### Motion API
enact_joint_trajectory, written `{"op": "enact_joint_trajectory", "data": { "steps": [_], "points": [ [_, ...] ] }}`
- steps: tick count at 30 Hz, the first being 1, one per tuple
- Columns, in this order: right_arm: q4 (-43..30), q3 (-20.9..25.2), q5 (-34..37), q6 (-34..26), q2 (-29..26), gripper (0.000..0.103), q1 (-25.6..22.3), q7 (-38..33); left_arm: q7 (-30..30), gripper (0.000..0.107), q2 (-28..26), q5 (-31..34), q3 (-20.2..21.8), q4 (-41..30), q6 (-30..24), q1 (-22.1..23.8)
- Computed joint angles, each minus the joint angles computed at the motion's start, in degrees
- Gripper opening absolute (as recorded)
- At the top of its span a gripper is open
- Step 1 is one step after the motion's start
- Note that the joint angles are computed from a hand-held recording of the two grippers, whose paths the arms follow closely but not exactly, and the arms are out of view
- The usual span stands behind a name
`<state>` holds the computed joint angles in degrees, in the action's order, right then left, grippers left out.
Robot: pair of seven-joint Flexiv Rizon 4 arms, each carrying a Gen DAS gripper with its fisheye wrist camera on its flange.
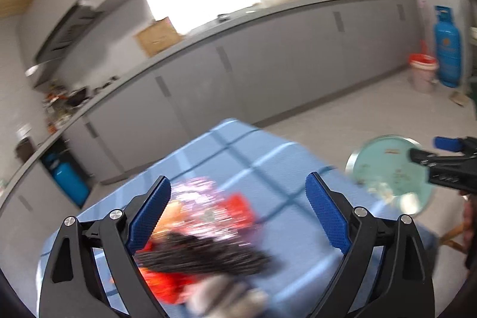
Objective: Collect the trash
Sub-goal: 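Move scrubber and cup over the green basin and release both, then grasp the red plastic bag with the left gripper while the right grasps the yellow sponge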
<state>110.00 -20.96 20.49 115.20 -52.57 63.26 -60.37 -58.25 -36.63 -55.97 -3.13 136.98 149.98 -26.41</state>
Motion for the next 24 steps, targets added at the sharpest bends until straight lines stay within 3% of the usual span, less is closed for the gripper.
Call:
{"op": "enact_joint_trajectory", "data": {
  "steps": [10, 16, 19, 21, 24],
  "points": [
    [-1.46, -1.22, -0.77, -1.26, 1.32, 0.082, 5.88, -1.75, -12.13, 0.092, 5.30, 0.42, 3.36, 12.40, -2.79, 6.27],
    [-5.58, -2.35, -5.02, -3.65, 2.08, 0.082, 7.28, -2.88, -18.21, 0.092, 6.31, 0.99, 6.03, 16.01, -4.06, 10.16],
    [-10.59, -1.56, -9.16, -5.46, 2.24, 0.082, 6.39, -3.74, -20.58, 0.092, 6.84, 2.37, 6.94, 16.36, -7.59, 13.50],
    [-14.43, 0.34, -13.17, -7.90, 2.29, 0.082, 4.66, -4.19, -21.54, 0.092, 6.61, 5.47, 8.00, 16.02, -9.73, 16.07],
    [-23.49, 9.29, -23.06, -14.00, 1.38, 0.082, -2.46, -4.66, -22.10, 0.092, 5.92, 11.56, 9.73, 14.81, -10.82, 19.52]
  ]
}}
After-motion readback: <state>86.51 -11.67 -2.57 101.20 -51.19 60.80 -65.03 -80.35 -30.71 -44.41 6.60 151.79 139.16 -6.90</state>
